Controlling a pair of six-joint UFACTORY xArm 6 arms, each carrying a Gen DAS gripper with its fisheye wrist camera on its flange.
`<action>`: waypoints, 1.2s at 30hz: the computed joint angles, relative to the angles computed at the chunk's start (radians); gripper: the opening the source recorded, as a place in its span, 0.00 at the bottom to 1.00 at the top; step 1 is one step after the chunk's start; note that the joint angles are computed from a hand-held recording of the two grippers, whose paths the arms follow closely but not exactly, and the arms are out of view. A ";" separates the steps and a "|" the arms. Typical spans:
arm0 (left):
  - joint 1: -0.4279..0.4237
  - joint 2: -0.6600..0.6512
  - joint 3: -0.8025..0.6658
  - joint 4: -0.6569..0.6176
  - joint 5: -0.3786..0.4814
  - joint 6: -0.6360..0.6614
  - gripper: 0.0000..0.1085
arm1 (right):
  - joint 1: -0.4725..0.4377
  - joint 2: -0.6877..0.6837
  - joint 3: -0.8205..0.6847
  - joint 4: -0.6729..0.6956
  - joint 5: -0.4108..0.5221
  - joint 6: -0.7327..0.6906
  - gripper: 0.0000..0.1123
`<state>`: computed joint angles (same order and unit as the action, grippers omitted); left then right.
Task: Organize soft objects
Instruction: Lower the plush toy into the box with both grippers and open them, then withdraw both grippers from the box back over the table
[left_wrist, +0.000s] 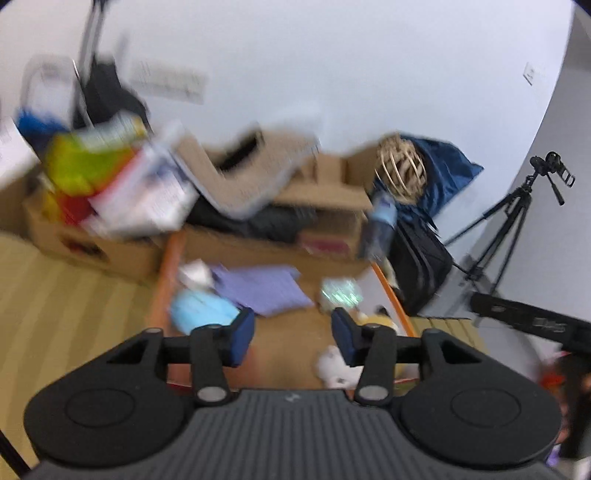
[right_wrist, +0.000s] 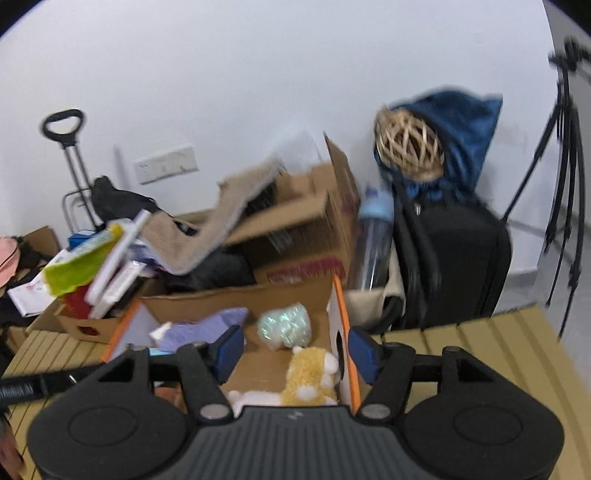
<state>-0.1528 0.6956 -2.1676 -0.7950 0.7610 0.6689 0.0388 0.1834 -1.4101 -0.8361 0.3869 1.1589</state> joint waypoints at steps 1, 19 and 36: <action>0.001 -0.077 0.099 0.011 -0.063 0.025 0.48 | 0.017 -0.043 0.022 -0.034 0.020 0.012 0.60; 0.268 -1.185 1.400 -0.783 -0.137 1.043 0.95 | 0.672 -0.723 0.678 -0.537 0.472 0.694 0.83; 0.707 -1.543 1.773 -0.587 0.257 1.033 0.95 | 1.356 -0.577 0.732 -0.434 1.086 1.006 0.86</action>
